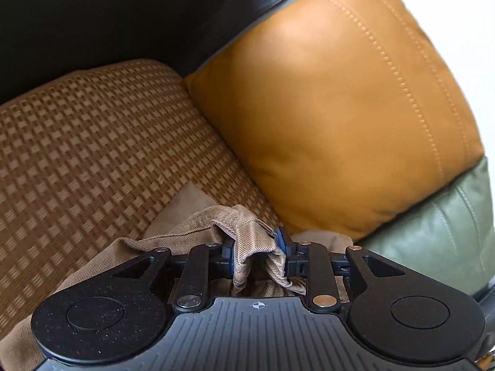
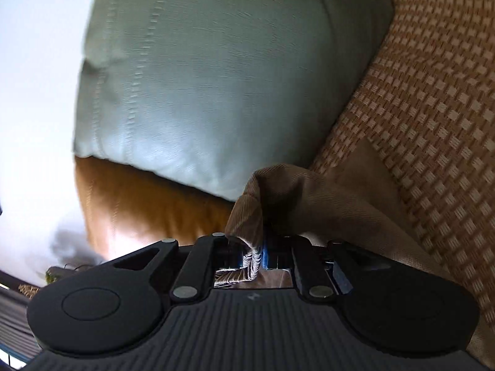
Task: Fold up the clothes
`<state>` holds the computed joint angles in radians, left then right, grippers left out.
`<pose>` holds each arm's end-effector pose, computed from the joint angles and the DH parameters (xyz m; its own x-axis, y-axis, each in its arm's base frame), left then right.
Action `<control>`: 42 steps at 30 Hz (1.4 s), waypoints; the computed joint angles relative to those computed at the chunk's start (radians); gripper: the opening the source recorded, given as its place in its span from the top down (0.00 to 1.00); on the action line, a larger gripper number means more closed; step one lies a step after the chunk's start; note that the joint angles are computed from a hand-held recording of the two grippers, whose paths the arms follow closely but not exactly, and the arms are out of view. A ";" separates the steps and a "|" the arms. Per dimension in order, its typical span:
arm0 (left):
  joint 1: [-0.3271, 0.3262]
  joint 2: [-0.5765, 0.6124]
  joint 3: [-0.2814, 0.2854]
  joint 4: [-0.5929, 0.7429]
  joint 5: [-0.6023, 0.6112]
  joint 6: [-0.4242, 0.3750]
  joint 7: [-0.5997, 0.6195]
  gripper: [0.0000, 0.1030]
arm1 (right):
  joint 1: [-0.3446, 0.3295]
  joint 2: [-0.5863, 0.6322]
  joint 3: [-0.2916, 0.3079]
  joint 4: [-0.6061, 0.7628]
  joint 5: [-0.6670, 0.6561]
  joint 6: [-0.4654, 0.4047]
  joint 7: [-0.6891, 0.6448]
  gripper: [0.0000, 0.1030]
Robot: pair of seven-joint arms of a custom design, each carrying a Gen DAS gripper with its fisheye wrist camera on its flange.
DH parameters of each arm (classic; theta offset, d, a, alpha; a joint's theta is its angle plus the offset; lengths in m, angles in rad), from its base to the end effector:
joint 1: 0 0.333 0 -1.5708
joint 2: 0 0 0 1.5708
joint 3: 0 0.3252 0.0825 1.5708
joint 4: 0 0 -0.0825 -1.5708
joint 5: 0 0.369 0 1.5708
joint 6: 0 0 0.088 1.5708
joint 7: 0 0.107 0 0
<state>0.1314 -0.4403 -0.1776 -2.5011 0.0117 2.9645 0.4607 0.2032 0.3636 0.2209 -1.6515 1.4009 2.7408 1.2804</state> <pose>0.4396 -0.0310 0.5610 0.5408 -0.5222 0.6595 -0.3075 -0.8524 -0.4228 0.6463 0.2266 0.4745 -0.1149 -0.4352 -0.8930 -0.8115 0.5596 -0.1683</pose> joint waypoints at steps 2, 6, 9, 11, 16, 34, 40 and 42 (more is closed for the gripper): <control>-0.015 0.027 0.023 0.009 -0.011 0.003 0.021 0.77 | 0.004 0.044 0.002 0.043 0.003 0.010 0.012 0.88; -0.036 0.096 0.045 0.047 -0.032 -0.024 0.051 0.70 | 0.025 0.119 -0.005 0.108 -0.134 0.034 0.158 0.87; -0.095 0.106 0.100 0.040 -0.111 -0.006 0.096 0.54 | 0.032 0.154 -0.009 0.126 -0.237 0.025 0.299 0.84; -0.177 0.105 0.181 0.046 -0.228 -0.006 0.175 0.46 | 0.011 0.161 0.021 0.125 -0.239 0.035 0.298 0.82; -0.226 0.039 0.241 0.068 -0.371 -0.061 0.343 0.41 | -0.066 0.106 0.138 0.087 0.043 0.216 0.044 0.36; -0.049 -0.055 0.072 0.181 -0.144 -0.335 0.413 0.31 | 0.158 -0.029 -0.048 -0.016 -0.943 0.068 0.011 0.54; -0.023 0.004 -0.052 0.236 0.263 -0.454 0.566 0.31 | 0.207 0.035 -0.091 0.044 -1.160 0.070 0.109 0.54; -0.052 0.066 -0.020 0.249 0.242 -0.453 0.577 0.30 | 0.239 0.066 -0.132 0.072 -1.250 0.072 0.176 0.54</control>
